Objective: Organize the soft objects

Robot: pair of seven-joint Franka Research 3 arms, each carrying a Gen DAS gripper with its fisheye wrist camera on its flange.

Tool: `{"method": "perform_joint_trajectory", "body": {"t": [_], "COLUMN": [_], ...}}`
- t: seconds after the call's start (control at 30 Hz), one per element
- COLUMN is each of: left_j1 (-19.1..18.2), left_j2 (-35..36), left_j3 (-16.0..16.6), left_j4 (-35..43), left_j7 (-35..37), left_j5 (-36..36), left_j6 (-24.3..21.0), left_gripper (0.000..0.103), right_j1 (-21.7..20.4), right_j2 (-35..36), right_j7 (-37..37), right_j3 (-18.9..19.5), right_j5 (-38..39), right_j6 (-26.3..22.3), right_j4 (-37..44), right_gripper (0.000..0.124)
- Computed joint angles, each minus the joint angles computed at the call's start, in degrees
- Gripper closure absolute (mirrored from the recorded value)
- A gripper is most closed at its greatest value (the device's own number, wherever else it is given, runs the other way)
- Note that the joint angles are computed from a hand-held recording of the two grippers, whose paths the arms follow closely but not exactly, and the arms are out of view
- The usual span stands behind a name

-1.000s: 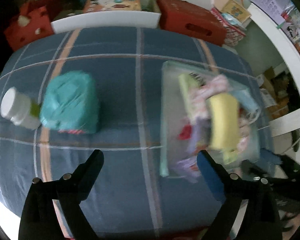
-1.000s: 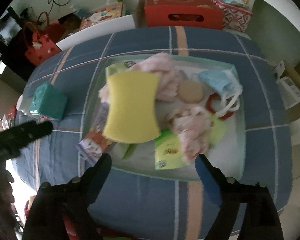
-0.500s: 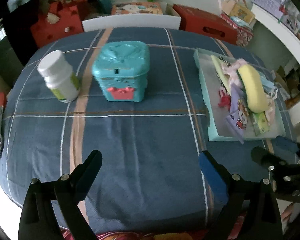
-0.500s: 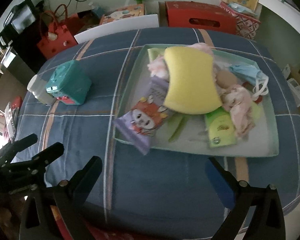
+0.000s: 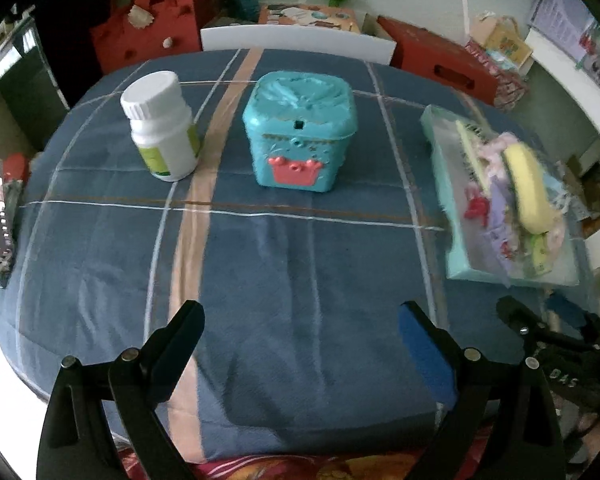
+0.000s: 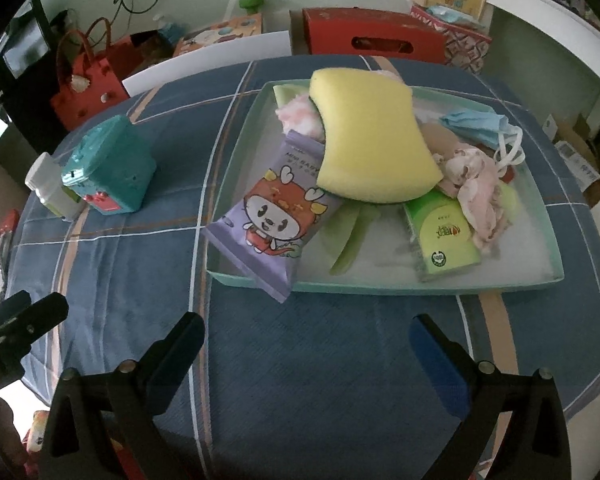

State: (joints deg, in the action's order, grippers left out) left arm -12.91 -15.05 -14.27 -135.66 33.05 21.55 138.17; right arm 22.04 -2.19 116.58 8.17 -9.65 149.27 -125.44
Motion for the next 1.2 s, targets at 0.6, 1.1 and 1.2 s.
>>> {"method": "perform_joint_trajectory", "body": {"t": [0.6,1.1,1.2], "left_j1": [-0.86,-1.13,-1.19], "left_j2": [2.61,3.05,3.25], "left_j3": [-0.79,-0.86,-0.82], "left_j4": [1.73,2.20,2.45], "left_j7": [-1.31,-2.45,-2.52], "left_j5": [2.69,3.51,3.59], "left_j6": [-3.66,-5.58,-5.93], "left_gripper": [0.006,0.006,0.006], "right_j1": [-0.02,0.05,0.05], "right_j2": [0.01,0.14,0.20], "right_j7": [5.86,6.51,6.61], "right_j3": [0.33,0.18,0.15], "right_j5": [-7.01,-6.81,-6.80], "right_j6": [0.89,0.10,0.07], "right_j4": [-0.16,-0.03,0.00], "right_gripper": [0.021,0.021,0.021]}}
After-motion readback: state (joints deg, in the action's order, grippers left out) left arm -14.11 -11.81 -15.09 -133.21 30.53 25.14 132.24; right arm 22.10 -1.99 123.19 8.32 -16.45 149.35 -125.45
